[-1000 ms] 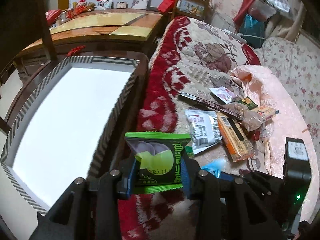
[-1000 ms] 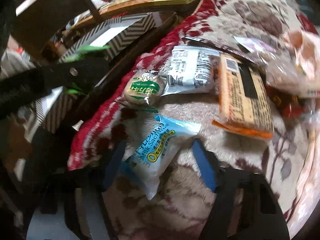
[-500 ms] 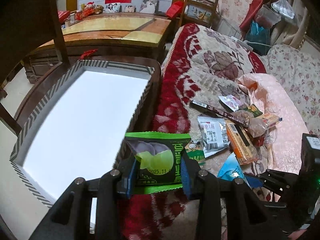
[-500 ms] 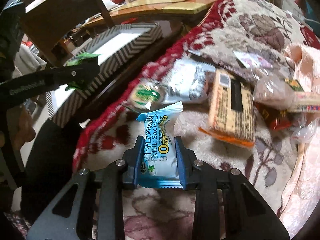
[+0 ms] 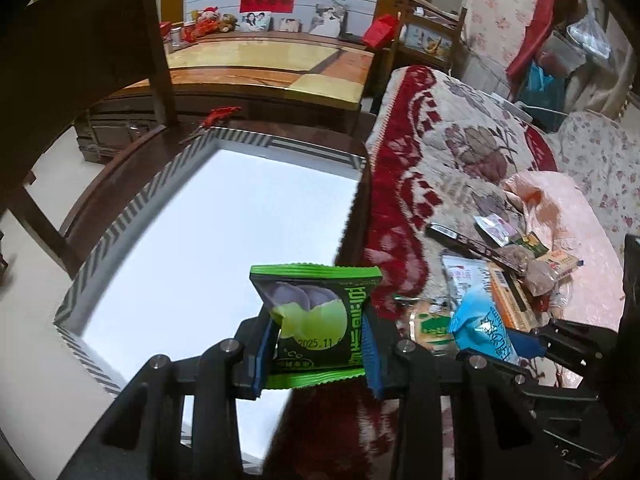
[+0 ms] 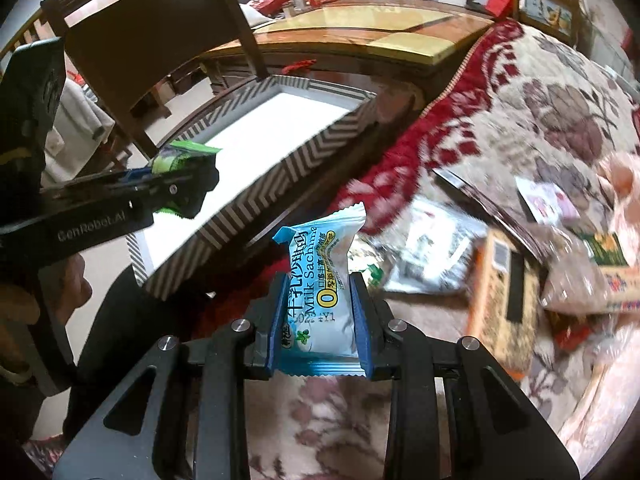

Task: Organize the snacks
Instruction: 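Carry both packets to the white tray and open both tools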

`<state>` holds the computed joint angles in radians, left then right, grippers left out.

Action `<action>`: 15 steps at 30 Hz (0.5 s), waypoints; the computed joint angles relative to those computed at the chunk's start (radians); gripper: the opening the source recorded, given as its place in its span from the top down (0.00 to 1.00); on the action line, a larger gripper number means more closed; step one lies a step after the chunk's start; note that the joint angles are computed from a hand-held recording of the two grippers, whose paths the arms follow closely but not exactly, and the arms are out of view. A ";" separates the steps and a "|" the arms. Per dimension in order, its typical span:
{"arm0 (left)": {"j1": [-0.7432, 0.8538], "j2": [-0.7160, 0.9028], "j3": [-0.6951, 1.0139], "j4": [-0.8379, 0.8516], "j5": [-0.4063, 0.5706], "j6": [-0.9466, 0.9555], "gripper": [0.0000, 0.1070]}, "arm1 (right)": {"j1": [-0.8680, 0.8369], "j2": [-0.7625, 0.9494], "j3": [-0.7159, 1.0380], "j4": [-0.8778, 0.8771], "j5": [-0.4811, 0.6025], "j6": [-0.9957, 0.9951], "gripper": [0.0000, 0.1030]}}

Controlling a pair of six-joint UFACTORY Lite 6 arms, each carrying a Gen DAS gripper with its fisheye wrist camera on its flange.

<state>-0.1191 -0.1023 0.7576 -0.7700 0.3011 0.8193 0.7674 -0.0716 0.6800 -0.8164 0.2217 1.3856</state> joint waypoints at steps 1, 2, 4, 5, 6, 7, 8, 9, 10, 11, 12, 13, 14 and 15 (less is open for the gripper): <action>0.013 0.005 0.004 -0.005 0.003 0.009 0.63 | -0.001 0.023 0.023 0.010 -0.001 -0.018 0.72; 0.029 0.013 0.012 -0.014 0.008 0.022 0.63 | -0.003 0.051 0.055 0.037 -0.003 -0.056 0.72; 0.062 0.033 0.026 -0.029 0.018 0.045 0.63 | -0.009 0.100 0.111 0.073 -0.006 -0.107 0.72; 0.077 0.044 0.033 -0.035 0.021 0.054 0.63 | -0.008 0.117 0.129 0.080 -0.008 -0.118 0.72; 0.093 0.055 0.041 -0.039 0.023 0.061 0.63 | -0.012 0.145 0.163 0.123 -0.009 -0.171 0.72; 0.107 0.061 0.044 -0.036 0.019 0.065 0.63 | -0.015 0.171 0.194 0.151 -0.008 -0.208 0.72; 0.119 0.068 0.050 -0.032 0.013 0.065 0.63 | -0.017 0.192 0.220 0.170 -0.006 -0.235 0.72; 0.130 0.077 0.056 -0.031 0.013 0.067 0.63 | -0.020 0.222 0.259 0.205 -0.001 -0.285 0.72; 0.150 0.091 0.068 -0.034 0.016 0.076 0.63 | -0.023 0.243 0.288 0.237 0.003 -0.326 0.72; 0.163 0.099 0.072 -0.032 0.010 0.079 0.63 | -0.028 0.271 0.326 0.282 0.005 -0.382 0.72; 0.178 0.110 0.080 -0.025 0.000 0.081 0.63 | -0.032 0.298 0.362 0.320 0.008 -0.430 0.72; 0.192 0.125 0.091 -0.020 -0.004 0.080 0.63 | -0.036 0.322 0.394 0.359 0.011 -0.477 0.72; 0.208 0.143 0.104 -0.028 0.001 0.090 0.63 | -0.039 0.349 0.429 0.405 0.015 -0.531 0.72; 0.224 0.162 0.118 -0.037 0.008 0.100 0.63 | -0.042 0.383 0.471 0.450 0.017 -0.583 0.72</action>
<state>0.1049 0.0597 0.8757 -0.8067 0.3090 0.9196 0.7254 0.3112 1.1512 -0.3663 0.2385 0.8029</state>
